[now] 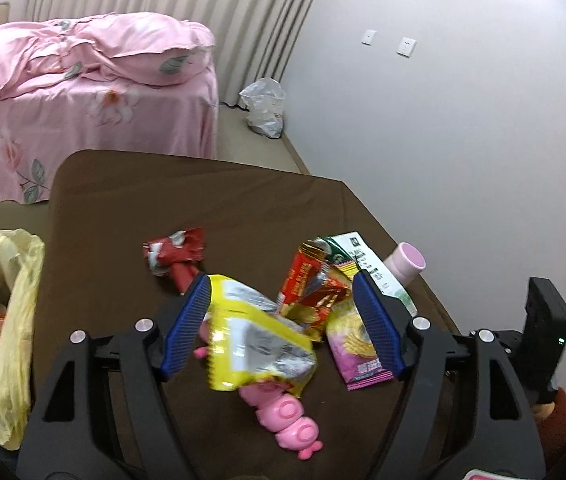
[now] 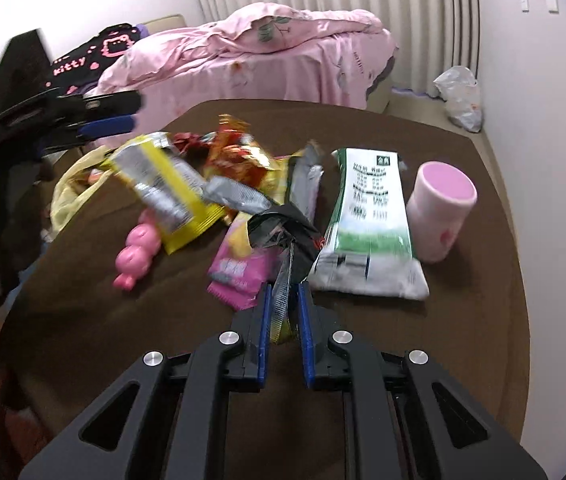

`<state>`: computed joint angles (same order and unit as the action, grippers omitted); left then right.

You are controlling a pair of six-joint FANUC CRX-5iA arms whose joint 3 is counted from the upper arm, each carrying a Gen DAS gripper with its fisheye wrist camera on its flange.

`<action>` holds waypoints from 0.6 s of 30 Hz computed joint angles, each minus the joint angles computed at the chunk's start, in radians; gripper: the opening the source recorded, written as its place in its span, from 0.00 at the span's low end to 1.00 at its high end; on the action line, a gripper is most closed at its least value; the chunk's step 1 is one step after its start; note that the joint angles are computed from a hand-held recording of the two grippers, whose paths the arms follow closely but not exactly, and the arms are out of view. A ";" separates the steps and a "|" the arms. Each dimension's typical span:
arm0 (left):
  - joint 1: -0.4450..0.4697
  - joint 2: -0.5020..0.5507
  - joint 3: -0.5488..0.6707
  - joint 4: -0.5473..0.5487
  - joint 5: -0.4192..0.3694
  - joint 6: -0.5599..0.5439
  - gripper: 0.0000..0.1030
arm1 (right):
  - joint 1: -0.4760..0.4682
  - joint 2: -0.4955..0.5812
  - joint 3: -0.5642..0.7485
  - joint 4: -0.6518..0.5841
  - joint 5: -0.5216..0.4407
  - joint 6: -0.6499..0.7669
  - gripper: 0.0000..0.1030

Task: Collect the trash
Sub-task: 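Grasp the silver-black wrapper with the right tool while the left tool approaches the yellow wafer packet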

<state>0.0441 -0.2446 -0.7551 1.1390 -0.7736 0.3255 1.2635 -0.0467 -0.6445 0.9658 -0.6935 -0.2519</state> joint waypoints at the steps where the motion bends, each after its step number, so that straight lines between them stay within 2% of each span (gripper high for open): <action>1: -0.003 -0.001 0.000 -0.015 -0.009 0.008 0.67 | 0.003 -0.012 -0.013 0.018 0.007 -0.017 0.14; 3: 0.002 0.002 0.001 -0.045 -0.040 0.013 0.67 | 0.014 -0.034 -0.040 0.077 -0.006 -0.077 0.15; 4: 0.008 0.001 0.000 -0.066 -0.062 0.014 0.67 | 0.021 -0.044 -0.056 0.119 -0.028 -0.119 0.25; 5: 0.014 -0.003 -0.001 -0.087 -0.078 0.018 0.67 | 0.022 -0.050 -0.066 0.146 -0.036 -0.145 0.43; 6: 0.019 -0.011 -0.005 -0.102 -0.083 0.019 0.67 | 0.020 -0.060 -0.083 0.180 -0.034 -0.180 0.46; 8: 0.023 -0.028 -0.019 -0.109 -0.074 0.014 0.67 | -0.011 -0.081 -0.125 0.282 0.017 -0.274 0.46; 9: 0.028 -0.041 -0.026 -0.112 -0.062 0.015 0.67 | -0.023 -0.084 -0.126 0.284 0.040 -0.274 0.46; 11: 0.039 -0.053 -0.034 -0.107 -0.047 0.013 0.67 | -0.027 -0.073 -0.113 0.250 0.059 -0.228 0.47; 13: 0.051 -0.066 -0.045 -0.095 -0.030 0.014 0.67 | -0.004 -0.046 -0.087 0.208 0.003 -0.175 0.47; 15: 0.062 -0.075 -0.054 -0.085 -0.018 0.020 0.67 | 0.020 -0.003 -0.037 0.101 -0.072 -0.082 0.47; 16: 0.067 -0.076 -0.057 -0.080 -0.016 0.021 0.67 | 0.019 0.003 -0.031 0.085 -0.074 -0.071 0.47; 18: 0.073 -0.075 -0.059 -0.072 -0.012 0.020 0.67 | -0.007 -0.001 -0.051 0.106 -0.016 -0.104 0.47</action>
<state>0.1172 -0.3198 -0.8146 1.0672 -0.7856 0.3451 1.2564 -0.0475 -0.6959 1.0720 -0.7099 -0.3563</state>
